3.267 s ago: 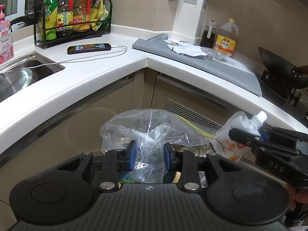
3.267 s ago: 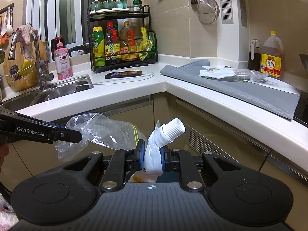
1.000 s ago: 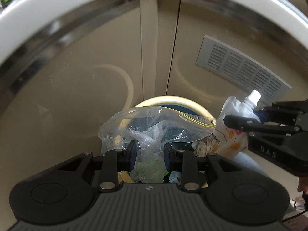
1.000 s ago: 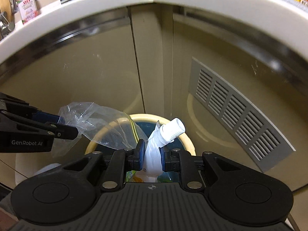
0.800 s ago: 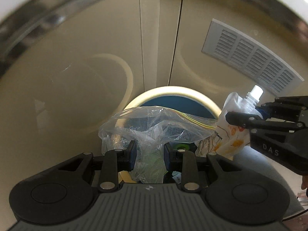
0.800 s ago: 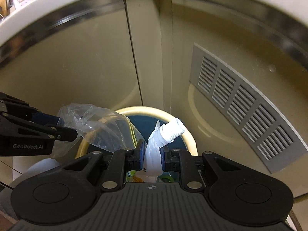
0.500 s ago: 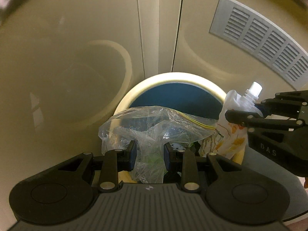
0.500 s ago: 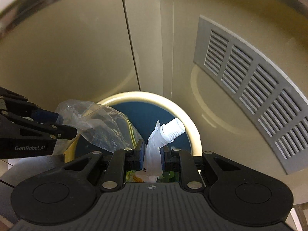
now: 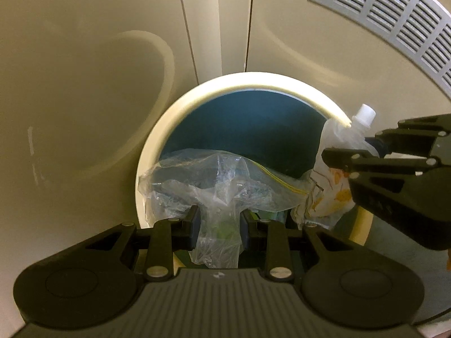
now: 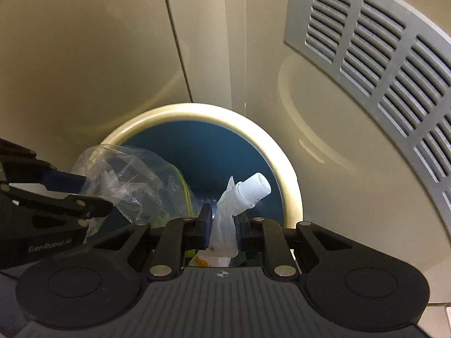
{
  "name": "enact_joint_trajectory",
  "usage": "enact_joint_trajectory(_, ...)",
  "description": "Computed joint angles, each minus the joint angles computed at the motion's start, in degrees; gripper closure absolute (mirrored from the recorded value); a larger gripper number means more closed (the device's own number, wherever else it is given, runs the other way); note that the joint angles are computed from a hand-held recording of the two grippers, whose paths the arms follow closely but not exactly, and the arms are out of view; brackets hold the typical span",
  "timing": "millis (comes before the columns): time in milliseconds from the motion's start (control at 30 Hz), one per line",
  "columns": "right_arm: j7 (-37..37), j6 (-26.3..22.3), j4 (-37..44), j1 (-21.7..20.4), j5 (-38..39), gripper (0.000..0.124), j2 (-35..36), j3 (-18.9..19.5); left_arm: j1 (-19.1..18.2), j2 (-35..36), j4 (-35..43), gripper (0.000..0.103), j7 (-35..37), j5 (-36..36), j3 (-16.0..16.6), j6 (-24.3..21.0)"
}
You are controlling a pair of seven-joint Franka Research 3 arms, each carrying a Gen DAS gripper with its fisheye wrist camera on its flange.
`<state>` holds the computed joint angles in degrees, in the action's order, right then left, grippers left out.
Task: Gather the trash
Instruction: 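Open both tools to drop the clear bag and pouch into the bin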
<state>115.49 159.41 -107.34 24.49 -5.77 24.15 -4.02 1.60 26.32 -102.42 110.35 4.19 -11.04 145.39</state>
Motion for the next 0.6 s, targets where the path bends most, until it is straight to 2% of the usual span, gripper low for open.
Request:
enact_joint_trajectory(167,-0.4,-1.8,1.6,0.0,0.0,0.105,1.2,0.0,-0.5,2.1,1.7,0.069,0.6,1.0,0.0,-1.1)
enact_joint_trajectory(233,-1.2,-2.6,2.1,-0.6,0.7,0.105,1.8,0.7,-0.2,3.4,3.4,0.052,1.5,0.4,-0.5,-3.1)
enact_joint_trajectory(267,-1.7,-3.5,2.7,-0.9,1.4,0.104,2.0,1.1,0.1,3.9,4.4,0.035,2.0,-0.3,-0.8,-4.8)
enact_joint_trajectory(300,-1.5,-4.4,3.2,-1.0,2.1,0.101,2.3,1.3,0.0,4.1,4.8,0.01,1.9,-0.6,-0.8,-5.6)
enact_joint_trajectory(333,-1.2,-5.8,4.6,-0.9,2.6,0.089,3.1,1.4,-0.8,3.6,4.1,0.0,0.7,0.3,-0.1,-4.4)
enact_joint_trajectory(400,0.5,-6.9,5.0,-0.5,2.7,0.069,3.0,0.9,-2.1,1.5,-0.1,0.0,-1.1,3.6,1.3,2.1)
enact_joint_trajectory(600,3.2,-8.2,3.1,0.0,1.3,0.056,-0.5,0.7,-1.7,-0.7,-0.8,0.0,-3.8,4.9,1.8,0.8)
